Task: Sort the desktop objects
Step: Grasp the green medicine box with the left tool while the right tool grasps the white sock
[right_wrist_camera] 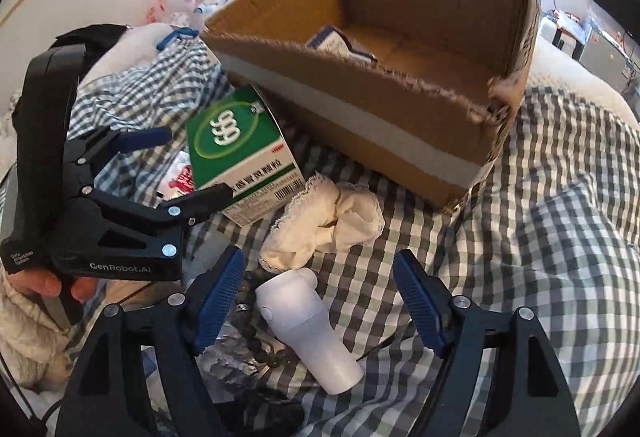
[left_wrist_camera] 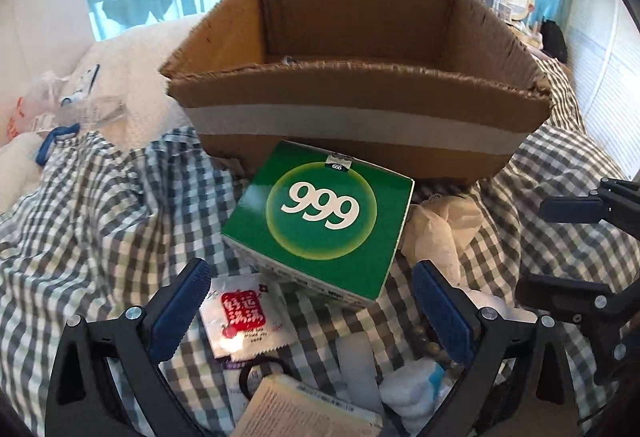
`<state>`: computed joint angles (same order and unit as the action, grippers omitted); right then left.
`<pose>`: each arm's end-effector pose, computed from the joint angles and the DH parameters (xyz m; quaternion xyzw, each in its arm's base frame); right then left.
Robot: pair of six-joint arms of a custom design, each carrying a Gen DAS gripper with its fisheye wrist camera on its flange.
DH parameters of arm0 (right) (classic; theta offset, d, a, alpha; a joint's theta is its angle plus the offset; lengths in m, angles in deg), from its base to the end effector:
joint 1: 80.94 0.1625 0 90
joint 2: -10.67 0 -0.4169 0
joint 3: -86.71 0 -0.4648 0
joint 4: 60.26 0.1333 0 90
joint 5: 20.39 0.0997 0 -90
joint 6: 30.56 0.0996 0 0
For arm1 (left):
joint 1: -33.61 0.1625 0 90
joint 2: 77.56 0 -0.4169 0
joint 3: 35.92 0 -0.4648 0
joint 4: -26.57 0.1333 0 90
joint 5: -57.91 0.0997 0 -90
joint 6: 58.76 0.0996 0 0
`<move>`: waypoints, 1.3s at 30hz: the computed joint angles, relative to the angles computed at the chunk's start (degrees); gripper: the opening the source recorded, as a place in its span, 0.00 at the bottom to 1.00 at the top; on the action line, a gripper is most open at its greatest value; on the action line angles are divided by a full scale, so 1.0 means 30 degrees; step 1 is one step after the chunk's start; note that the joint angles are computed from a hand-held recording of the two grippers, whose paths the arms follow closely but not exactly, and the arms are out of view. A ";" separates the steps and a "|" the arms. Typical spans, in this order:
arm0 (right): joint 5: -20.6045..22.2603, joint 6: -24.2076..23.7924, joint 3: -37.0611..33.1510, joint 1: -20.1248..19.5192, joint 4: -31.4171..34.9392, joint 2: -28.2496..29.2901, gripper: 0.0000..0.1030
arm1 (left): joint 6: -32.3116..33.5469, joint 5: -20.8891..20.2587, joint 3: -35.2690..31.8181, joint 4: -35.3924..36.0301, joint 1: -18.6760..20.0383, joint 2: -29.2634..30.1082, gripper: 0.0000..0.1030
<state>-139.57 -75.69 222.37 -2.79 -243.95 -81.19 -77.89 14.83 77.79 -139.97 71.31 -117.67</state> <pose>-0.0100 -0.4604 0.2777 0.1495 -0.8712 0.2498 0.3954 -0.3117 -0.5013 -0.0776 0.2520 0.8818 -0.2514 0.3094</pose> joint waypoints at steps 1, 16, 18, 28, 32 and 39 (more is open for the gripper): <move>-0.0008 0.0098 -0.0098 -0.0079 0.0063 0.0110 0.74 | 0.0411 -0.0078 -0.0103 -0.0204 0.0122 0.0105 1.00; -0.0977 0.1037 -0.1011 -0.0366 -0.0279 0.1638 0.74 | 0.2711 -0.3582 -0.1190 -0.3268 0.2369 0.0929 0.99; -0.1082 0.1079 -0.1033 -0.0336 -0.0383 0.1785 0.74 | 0.2567 -0.3868 -0.0913 -0.4030 0.2479 0.0764 0.98; -0.2086 0.1073 -0.1941 0.0019 -0.2098 0.3820 0.77 | -0.0353 -0.3008 0.0349 -0.3799 0.2300 -0.0541 0.97; -0.2153 0.1393 -0.2310 -0.0200 -0.2332 0.4198 0.77 | -0.0047 -0.2620 0.0529 -0.4242 0.2026 -0.0604 0.97; -0.2393 0.1438 -0.2264 -0.0672 -0.1292 0.3905 0.36 | 0.0206 -0.2656 0.0559 -0.4638 0.1949 -0.0401 0.97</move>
<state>-146.74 -71.37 215.58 -4.80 -247.82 -69.47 -77.27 6.86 79.47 -153.89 77.16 -118.87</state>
